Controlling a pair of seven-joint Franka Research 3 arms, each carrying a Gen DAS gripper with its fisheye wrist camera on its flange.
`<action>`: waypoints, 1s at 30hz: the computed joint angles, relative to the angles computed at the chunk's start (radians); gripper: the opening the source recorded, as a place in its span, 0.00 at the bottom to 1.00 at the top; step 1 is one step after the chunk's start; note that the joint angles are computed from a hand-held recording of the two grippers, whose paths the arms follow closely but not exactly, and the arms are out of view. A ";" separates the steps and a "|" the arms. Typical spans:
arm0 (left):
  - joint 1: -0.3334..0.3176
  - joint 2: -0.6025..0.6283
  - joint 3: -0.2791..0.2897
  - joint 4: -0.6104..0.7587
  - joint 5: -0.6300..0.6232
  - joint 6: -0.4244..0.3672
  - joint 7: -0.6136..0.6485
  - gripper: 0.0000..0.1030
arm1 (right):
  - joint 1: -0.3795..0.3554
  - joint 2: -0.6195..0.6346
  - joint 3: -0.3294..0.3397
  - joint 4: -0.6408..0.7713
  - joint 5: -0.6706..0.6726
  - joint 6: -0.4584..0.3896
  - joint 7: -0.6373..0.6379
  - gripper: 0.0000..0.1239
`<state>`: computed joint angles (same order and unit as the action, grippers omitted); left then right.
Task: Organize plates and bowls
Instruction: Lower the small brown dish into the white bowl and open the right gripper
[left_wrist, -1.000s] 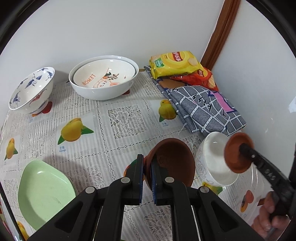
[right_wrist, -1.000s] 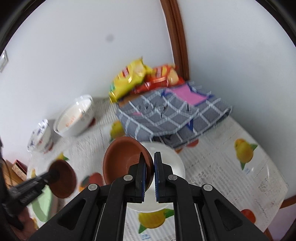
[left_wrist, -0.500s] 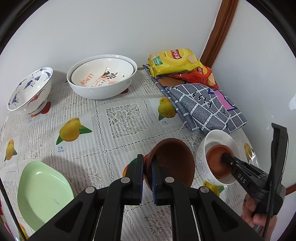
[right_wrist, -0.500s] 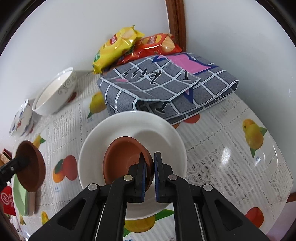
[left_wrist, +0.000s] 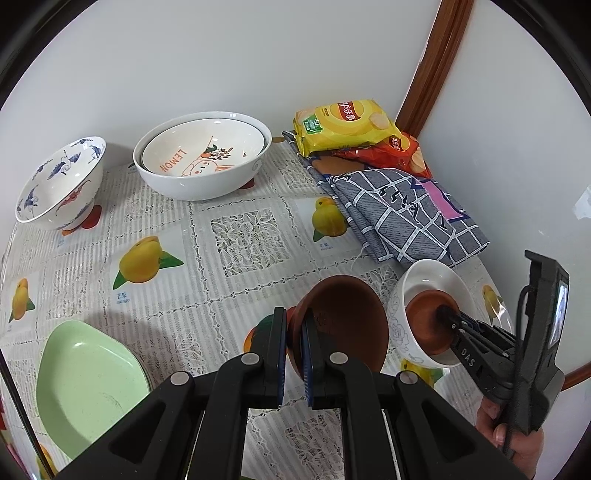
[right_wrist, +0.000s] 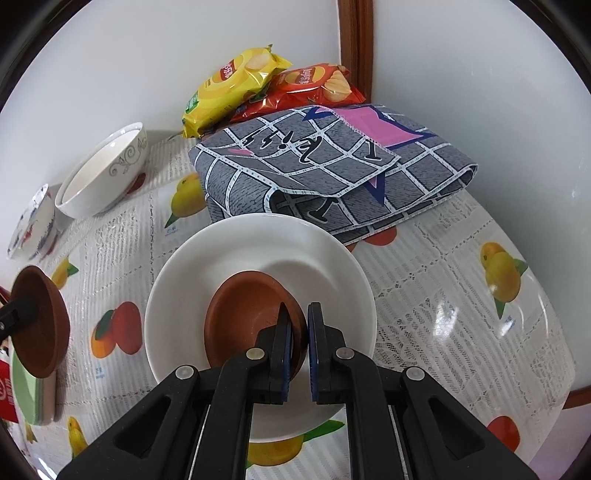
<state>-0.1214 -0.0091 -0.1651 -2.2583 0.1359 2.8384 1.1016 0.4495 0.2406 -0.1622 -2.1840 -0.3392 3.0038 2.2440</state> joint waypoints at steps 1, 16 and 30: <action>0.000 -0.001 0.000 0.000 0.001 0.000 0.000 0.08 | 0.031 0.003 -0.033 0.006 -0.043 -0.010 0.036 0.06; -0.003 -0.008 -0.002 -0.003 0.005 -0.003 0.001 0.08 | 0.051 0.044 -0.045 0.077 -0.347 -0.085 0.259 0.09; -0.002 -0.010 -0.001 -0.001 0.019 -0.008 -0.007 0.08 | 0.025 0.037 -0.012 0.101 -0.503 -0.147 0.346 0.25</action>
